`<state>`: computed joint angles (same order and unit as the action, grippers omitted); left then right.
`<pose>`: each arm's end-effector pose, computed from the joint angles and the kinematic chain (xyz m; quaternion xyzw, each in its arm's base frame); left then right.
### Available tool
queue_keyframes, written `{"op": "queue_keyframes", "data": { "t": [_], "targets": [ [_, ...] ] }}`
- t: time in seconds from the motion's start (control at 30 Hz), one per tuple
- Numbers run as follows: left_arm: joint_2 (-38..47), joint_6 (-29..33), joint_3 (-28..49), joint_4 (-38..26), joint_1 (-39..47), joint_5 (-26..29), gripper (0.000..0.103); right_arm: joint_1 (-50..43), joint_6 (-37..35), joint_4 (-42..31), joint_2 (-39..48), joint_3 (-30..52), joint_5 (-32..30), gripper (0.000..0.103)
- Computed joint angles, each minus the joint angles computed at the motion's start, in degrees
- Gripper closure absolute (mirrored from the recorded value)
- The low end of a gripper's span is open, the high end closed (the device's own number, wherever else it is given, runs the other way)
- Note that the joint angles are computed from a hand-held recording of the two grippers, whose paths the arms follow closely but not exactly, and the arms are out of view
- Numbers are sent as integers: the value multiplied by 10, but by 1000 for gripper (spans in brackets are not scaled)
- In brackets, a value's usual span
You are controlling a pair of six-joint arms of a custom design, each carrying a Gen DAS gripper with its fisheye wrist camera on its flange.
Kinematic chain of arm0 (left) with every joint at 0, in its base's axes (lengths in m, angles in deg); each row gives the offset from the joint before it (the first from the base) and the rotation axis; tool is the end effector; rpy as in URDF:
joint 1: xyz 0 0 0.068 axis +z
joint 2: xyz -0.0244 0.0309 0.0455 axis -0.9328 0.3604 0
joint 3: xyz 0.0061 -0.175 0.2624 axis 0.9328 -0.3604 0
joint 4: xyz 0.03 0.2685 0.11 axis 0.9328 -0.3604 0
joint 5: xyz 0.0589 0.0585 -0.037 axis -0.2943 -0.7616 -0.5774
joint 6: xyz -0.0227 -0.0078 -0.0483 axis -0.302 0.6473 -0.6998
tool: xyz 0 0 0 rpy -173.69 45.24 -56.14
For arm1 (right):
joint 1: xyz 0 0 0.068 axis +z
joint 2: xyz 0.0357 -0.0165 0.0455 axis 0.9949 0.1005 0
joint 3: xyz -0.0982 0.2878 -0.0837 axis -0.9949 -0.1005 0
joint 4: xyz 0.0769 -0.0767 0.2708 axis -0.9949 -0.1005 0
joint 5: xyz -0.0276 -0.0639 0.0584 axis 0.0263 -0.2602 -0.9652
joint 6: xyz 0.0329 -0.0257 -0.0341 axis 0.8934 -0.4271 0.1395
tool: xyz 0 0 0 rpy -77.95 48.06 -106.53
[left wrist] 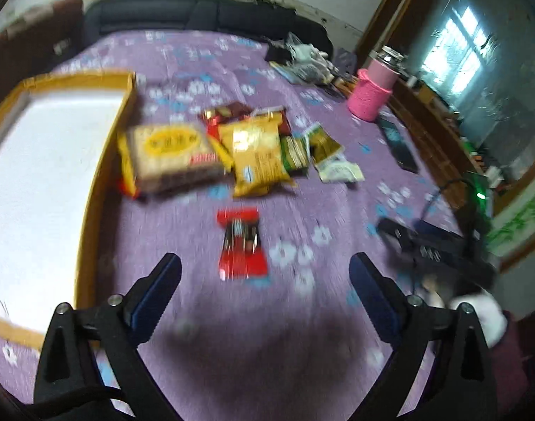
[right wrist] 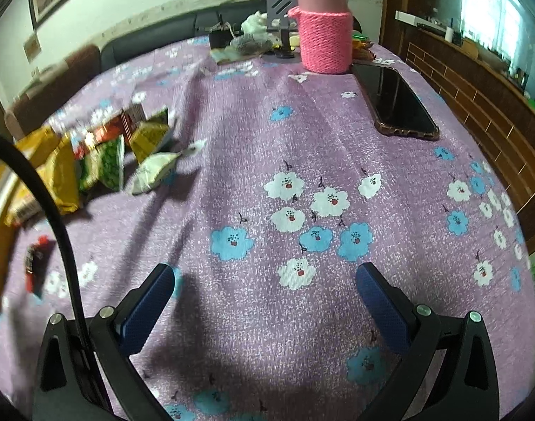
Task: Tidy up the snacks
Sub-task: 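Grasp the red candy packet with the left gripper while the right gripper grasps the yellow crackers bag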
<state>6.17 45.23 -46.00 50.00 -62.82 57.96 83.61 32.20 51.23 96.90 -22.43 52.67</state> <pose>0.1936 0.0044 0.1642 0.0411 0.9336 -0.2010 0.2936 0.2334 0.0007 0.1244 0.0224 0.9471 0.0510 0.3162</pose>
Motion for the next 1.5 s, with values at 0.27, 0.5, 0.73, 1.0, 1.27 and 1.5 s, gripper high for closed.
{"op": "queue_keyframes", "data": {
  "t": [0.27,0.5,0.73,1.0,1.27,1.5],
  "targets": [
    [-34,77,20,-58,80,29,56,69,27,-28,-88,-1,46,22],
    [-99,85,10,-69,181,122,20,145,53,0,-94,18,26,25],
    [-190,77,-22,-68,148,48,4,221,81,22,-14,71,38,28],
    [-91,100,0,-95,164,63,20,326,79,-21,135,205,132,28],
    [-74,124,16,-119,207,105,17,328,83,-36,150,214,129,73],
    [-30,65,15,-43,50,33,20,249,88,-15,66,147,25,99]
  ]
}}
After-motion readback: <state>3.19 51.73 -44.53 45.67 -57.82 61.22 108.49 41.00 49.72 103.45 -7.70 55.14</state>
